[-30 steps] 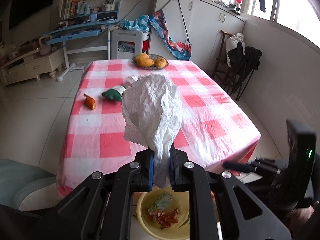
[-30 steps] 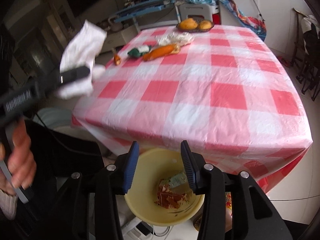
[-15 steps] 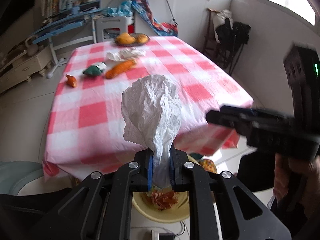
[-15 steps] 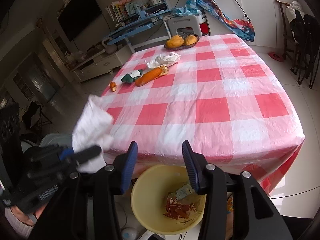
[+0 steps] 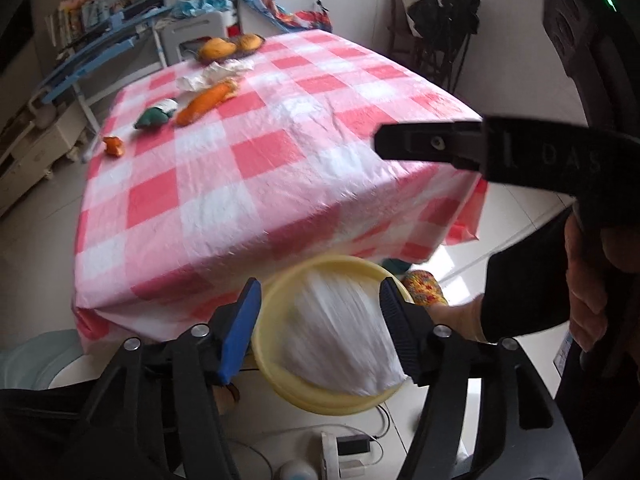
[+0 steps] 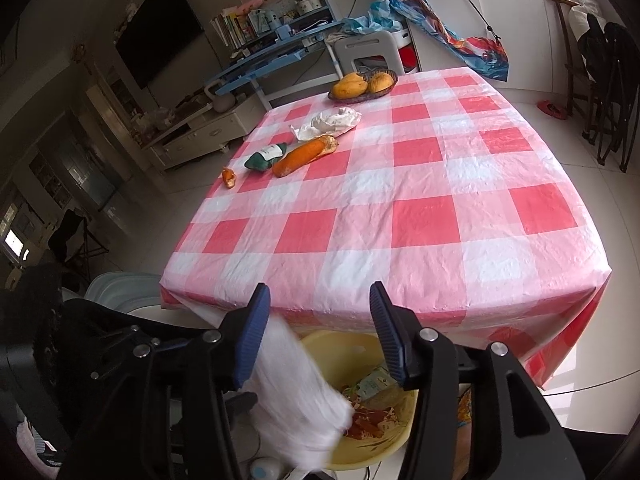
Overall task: Collect trash
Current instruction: 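Lower the white plastic bag into the yellow bucket and open the left tool, then bring both open tools back above the table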
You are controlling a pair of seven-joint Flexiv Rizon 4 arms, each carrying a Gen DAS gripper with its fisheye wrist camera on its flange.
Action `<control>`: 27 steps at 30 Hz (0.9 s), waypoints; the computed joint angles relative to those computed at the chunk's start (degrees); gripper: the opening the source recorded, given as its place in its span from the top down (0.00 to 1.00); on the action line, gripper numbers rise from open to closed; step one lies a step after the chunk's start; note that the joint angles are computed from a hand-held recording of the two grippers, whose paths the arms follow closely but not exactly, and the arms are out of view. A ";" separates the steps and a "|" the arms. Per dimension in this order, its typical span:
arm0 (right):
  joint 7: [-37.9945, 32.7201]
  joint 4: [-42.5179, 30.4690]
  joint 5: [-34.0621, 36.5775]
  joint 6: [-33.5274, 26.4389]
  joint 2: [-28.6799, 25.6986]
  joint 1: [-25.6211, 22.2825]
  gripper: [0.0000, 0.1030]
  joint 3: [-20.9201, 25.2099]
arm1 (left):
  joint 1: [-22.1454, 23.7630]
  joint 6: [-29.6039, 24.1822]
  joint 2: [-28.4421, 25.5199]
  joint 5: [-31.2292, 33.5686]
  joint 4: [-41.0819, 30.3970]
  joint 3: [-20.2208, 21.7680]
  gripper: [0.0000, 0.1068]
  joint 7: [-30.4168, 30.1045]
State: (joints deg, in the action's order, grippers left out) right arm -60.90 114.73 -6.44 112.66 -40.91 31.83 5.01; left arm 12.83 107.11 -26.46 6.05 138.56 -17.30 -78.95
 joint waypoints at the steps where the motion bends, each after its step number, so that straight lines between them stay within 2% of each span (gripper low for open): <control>1: 0.01 -0.04 -0.04 0.01 -0.02 -0.16 0.50 0.10 | -0.69 0.67 -0.01 -0.40 -0.10 0.93 0.43 -0.28; 4: 0.03 -0.10 -0.09 -0.03 -0.08 -0.26 0.50 0.22 | -2.73 2.94 0.12 -1.79 -0.44 3.85 0.42 -1.91; 6: -0.03 -0.10 -0.21 -0.14 -0.07 -0.31 0.50 0.27 | -2.50 4.84 0.24 -2.20 -0.36 4.55 0.40 -4.03; 12: -0.04 -0.51 -0.58 -0.41 -0.62 -0.42 0.49 0.41 | 4.36 8.45 0.95 0.02 -0.48 2.32 0.38 -13.67; 14: 0.00 -0.86 -0.60 -0.78 -0.89 -0.19 0.49 0.24 | 7.50 8.35 1.38 1.53 -1.01 0.88 0.38 -16.90; 18: -0.83 -1.43 -0.42 -0.91 -1.11 1.59 0.49 -1.26 | 10.37 6.97 2.02 2.47 -3.04 0.28 0.38 -21.31; 21: -1.17 -2.62 -1.35 -2.11 -1.55 1.27 0.48 -0.71 | 9.84 5.39 2.00 1.63 -4.87 1.72 0.38 -22.18; 25: -3.08 -4.30 -2.45 -3.17 -1.85 2.83 0.46 -2.17 | 8.19 3.61 1.49 -0.39 -7.89 3.59 0.38 -21.51; 27: -3.36 -6.02 -3.78 -4.51 -2.44 1.57 0.46 -0.86 | 5.84 3.25 1.08 -1.89 -9.51 5.74 0.38 -20.29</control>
